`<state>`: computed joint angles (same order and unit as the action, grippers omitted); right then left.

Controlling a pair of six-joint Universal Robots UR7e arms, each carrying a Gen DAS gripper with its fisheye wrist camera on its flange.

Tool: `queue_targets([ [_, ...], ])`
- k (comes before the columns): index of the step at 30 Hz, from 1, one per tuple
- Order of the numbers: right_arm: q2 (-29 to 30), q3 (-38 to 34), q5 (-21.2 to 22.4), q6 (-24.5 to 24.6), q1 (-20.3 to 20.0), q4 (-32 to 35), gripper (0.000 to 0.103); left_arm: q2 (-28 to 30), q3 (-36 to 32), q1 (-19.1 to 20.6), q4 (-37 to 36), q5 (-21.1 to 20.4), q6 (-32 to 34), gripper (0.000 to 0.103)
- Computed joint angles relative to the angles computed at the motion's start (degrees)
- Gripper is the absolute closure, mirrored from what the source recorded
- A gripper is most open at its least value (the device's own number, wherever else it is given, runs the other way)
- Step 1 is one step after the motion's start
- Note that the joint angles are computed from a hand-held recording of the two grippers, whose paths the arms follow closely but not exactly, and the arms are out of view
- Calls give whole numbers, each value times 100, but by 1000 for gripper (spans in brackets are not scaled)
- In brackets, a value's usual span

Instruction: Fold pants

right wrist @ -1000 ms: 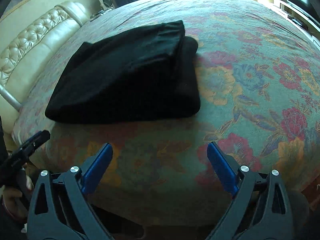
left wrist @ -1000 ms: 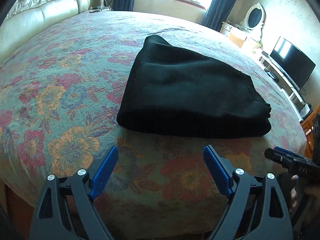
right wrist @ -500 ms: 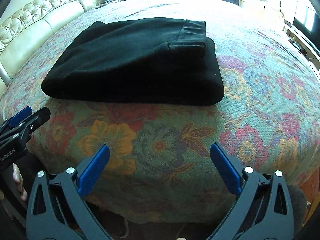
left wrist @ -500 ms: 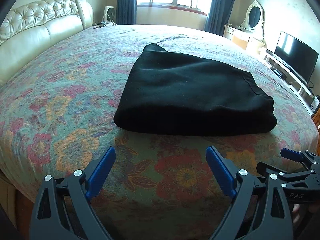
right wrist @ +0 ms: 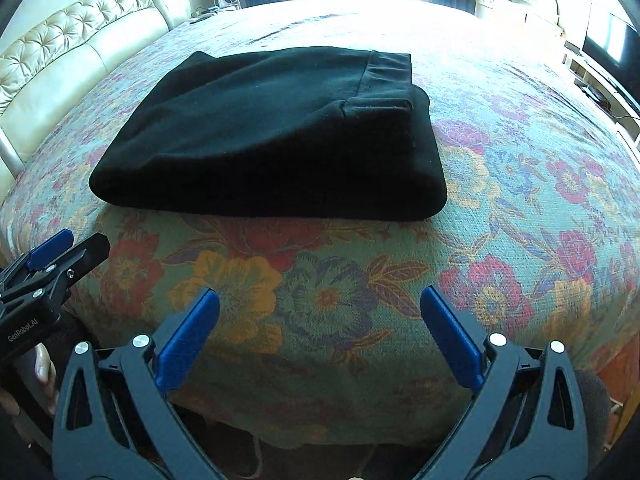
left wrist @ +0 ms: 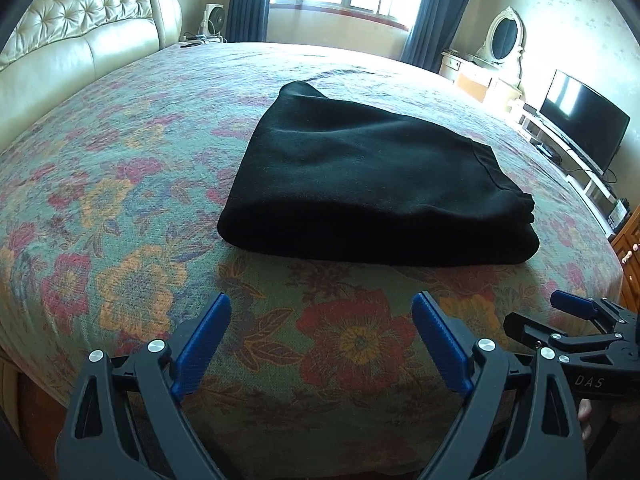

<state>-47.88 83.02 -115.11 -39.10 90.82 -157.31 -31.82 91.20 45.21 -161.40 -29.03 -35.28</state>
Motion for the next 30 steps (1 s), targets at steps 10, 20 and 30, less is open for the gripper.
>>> queue_targets([
  [10, -38, 82, -56, 29, -33, 63, 2, -105, -34, 58, 758, -33, -700, 12],
  [20, -39, 73, -71, 79, -68, 194, 2, -93, -51, 40, 893, 28, -742, 12],
  [30, -31, 86, -93, 82, -72, 210, 2, -51, -101, 19, 814, 39, -566, 12],
])
